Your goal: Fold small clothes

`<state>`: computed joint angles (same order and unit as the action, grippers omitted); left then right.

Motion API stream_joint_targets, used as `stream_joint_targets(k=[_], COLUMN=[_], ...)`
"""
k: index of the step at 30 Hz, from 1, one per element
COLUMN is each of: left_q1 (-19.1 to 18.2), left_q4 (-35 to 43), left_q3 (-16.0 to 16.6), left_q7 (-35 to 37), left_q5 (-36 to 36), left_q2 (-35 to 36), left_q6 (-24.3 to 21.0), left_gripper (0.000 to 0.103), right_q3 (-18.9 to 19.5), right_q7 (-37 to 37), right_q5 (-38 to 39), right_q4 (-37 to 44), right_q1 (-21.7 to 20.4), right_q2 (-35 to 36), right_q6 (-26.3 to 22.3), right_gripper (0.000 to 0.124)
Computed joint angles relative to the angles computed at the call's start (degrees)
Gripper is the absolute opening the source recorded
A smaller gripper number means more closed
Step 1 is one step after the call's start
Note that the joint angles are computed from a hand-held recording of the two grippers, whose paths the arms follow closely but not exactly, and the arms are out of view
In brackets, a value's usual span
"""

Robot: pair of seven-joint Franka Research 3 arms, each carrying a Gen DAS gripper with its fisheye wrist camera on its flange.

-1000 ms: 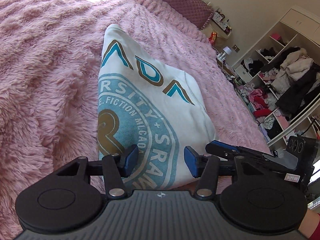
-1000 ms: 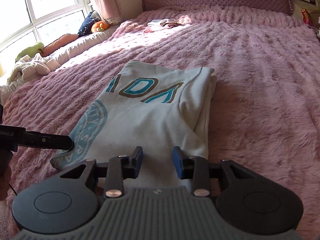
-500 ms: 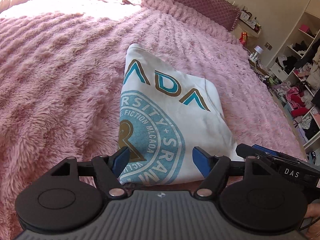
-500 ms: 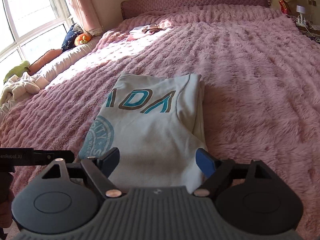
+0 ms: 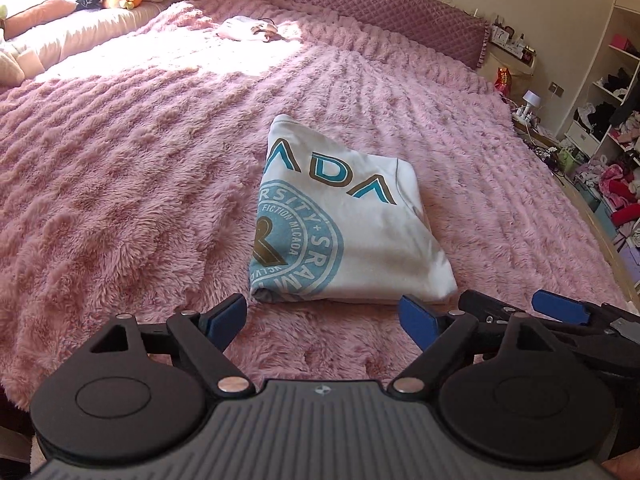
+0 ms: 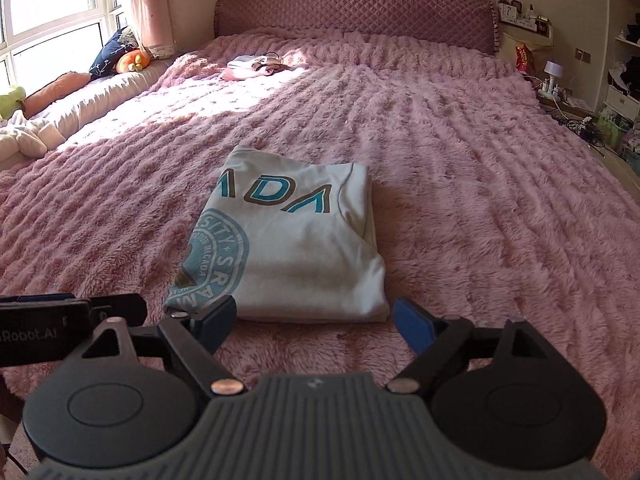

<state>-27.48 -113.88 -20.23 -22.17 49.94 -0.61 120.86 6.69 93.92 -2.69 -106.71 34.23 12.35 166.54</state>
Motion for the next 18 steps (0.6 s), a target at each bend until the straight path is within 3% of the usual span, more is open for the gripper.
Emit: stream_joint_targets(k=[9,18], left_q1=[-3.0,-4.5], left_q4=[6.0,8.1], left_q3=[-1.1,-0.1], left_q7=[2.3,4.5], left_q5=[-1.9,-2.9], left_q2=[3.2,4.8], left_q6=[-10.0,-10.7], left_gripper=[0.100,0.100], right_q3=[0.5,1.3], right_q7=[3.8,4.8], right_q5=[-2.5,-2.4], right_q4=[-7.3,-7.8], right_q1=[-1.0,-2.3], right_q2=[-6.3,-6.6], right_q6=[2.0,1.2], right_gripper=[0.082,0.082])
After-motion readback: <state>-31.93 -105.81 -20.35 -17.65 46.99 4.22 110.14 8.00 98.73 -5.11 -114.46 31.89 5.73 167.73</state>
